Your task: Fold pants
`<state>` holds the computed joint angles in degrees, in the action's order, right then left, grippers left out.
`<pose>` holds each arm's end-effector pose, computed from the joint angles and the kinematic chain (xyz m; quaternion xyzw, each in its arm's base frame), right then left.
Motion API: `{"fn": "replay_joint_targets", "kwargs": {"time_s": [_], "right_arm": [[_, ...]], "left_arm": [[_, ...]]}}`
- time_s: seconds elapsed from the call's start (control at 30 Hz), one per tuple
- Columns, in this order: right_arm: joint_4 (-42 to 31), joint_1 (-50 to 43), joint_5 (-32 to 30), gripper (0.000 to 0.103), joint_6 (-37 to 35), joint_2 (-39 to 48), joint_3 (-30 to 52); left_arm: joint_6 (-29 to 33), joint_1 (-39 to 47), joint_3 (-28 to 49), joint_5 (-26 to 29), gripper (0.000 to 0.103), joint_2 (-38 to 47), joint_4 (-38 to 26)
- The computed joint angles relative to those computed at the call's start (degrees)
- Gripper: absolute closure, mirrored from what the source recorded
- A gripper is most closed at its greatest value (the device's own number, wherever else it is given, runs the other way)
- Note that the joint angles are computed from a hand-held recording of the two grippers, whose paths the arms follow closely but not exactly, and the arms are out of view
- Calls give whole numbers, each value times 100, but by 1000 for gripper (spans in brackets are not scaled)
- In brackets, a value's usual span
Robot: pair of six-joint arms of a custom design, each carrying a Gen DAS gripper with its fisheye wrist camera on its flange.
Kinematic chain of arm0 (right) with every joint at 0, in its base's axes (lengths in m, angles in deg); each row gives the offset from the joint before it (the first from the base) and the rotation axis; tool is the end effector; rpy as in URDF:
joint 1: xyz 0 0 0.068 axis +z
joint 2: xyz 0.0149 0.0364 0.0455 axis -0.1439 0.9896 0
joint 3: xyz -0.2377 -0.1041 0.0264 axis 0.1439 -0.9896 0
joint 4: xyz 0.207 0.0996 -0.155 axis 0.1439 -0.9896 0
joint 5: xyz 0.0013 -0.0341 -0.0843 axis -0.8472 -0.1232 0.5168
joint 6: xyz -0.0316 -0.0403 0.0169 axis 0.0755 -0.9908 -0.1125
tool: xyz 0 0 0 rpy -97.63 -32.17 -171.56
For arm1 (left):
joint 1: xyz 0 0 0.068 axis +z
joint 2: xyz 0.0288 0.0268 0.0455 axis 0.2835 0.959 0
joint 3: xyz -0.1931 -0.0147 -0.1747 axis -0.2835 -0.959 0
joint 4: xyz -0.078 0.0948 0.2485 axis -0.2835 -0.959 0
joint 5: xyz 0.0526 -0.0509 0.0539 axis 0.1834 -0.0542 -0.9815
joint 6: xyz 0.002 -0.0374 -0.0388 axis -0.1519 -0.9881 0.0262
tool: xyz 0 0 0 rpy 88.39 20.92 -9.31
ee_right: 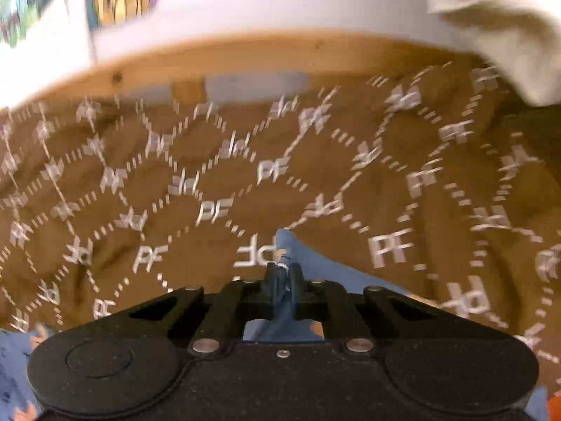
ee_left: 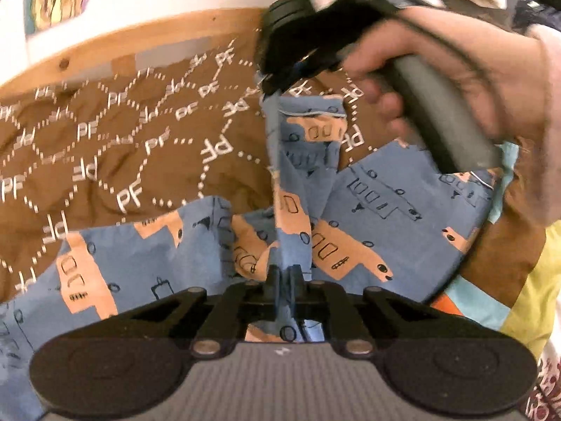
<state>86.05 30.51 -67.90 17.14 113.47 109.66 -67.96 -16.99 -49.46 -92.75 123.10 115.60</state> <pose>0.3461 0.2665 0.0951 -0.1226 0.8881 0.0957 0.4325 0.1549 -0.0946 0.0490 0.1551 0.9105 -0.0579 0.3788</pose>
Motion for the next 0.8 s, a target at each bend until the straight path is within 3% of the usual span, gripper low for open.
{"fn": "replay_joint_targets", "kwargs": {"time_s": [0.17, 0.3, 0.4, 0.47, 0.53, 0.57, 0.6, 0.63, 0.7, 0.8], "right_arm": [[1734, -453, -497, 97, 583, -2226, -2820], [2047, -564, -66, 97, 845, -3828, -4536], [2020, -467, 406, 97, 1505, -4493, -5501], [2259, -409, 665, 97, 2012, -4350, -5944], [2793, -390, 738, 96, 2450, -3762, -6195], [3148, -431, 684, 95, 2677, -3399, -6285], [3553, -435, 699, 90, 2824, -3024, -6360], [3937, -380, 779, 85, 2938, -2652, -6411], [4821, -358, 772, 80, 3084, -1996, -6559], [5552, -318, 756, 56, 2857, -1472, -6649]], "left_arm": [[416, -826, -245, -768, 98, -448, -19], [704, -1572, -218, -1229, 98, -414, -66], [783, -1652, -43, -1083, 98, -55, -120], [859, -1572, 56, -823, 96, 96, -209], [1009, -1342, 167, -475, 86, 87, -432], [1093, -1207, 209, -256, 72, -101, -675], [1171, -1104, 231, -91, 54, -382, -973], [1285, -1012, 280, 32, 48, -695, -1304], [1680, -905, 559, 185, 42, -1257, -2150], [2388, -908, 1459, 17, 34, -1262, -3241]]}}
